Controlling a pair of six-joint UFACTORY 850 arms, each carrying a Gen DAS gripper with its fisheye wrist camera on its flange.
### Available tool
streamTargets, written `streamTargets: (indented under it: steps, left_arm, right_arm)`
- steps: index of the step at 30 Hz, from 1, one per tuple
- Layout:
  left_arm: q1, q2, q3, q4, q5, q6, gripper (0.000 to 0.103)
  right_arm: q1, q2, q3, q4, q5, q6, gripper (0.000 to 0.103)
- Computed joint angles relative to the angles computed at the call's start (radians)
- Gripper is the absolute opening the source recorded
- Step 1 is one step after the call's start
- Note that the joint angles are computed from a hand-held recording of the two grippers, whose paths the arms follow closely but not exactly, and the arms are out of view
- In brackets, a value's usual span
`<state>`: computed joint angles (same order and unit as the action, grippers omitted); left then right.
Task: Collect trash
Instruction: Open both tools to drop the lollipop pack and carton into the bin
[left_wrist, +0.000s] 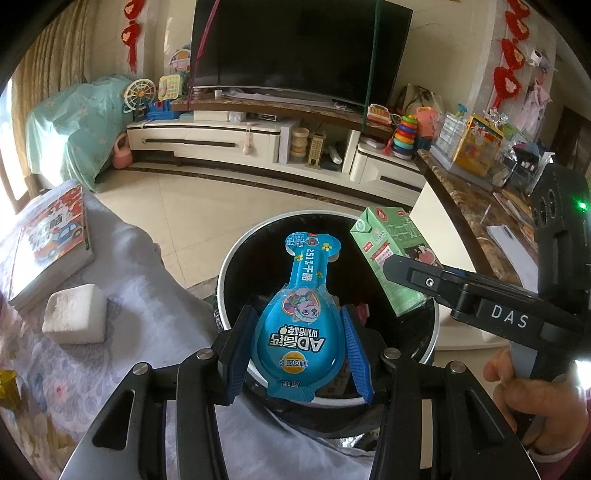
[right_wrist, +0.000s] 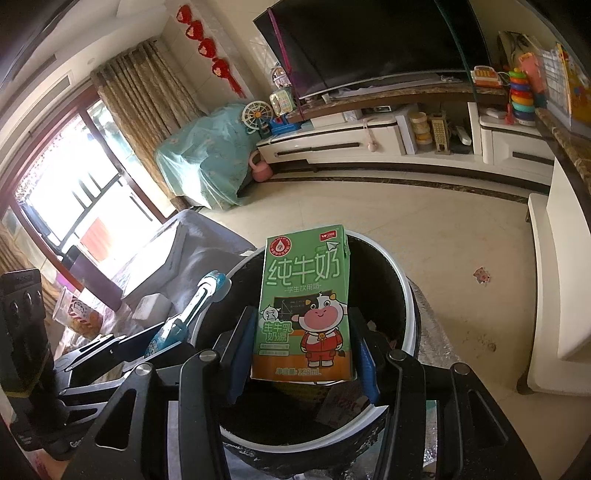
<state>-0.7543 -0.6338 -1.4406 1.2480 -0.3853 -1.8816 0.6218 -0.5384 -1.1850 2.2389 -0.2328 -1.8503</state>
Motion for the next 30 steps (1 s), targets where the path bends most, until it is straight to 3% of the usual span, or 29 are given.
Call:
streamTargets:
  steps: [7,9,14,21,30]
  left_arm:
    - [0.001,-0.007,-0.014,-0.035,-0.007,0.032,0.047]
    - [-0.001,0.001,-0.004,-0.015,-0.004,0.004,0.056]
    - [-0.018,0.021,0.029,0.041,-0.032,-0.08,0.064]
    - [-0.057,0.099,0.172,0.17,-0.064,-0.317,0.071]
    - [-0.113,0.232,0.408,0.226,-0.103,-0.615,0.073]
  right_arm:
    - [-0.013,-0.01,-0.012,-0.067,0.003,0.067,0.051]
    - [-0.016,-0.009,-0.01,-0.08,-0.001,0.087,0.052]
    - [-0.017,0.021,0.027,0.076,-0.02,-0.04,0.064]
    - [0.006,0.075,0.096,0.267,-0.06,-0.21,0.088]
    - [0.072,0.106,0.144,0.272,-0.073,-0.242,0.093]
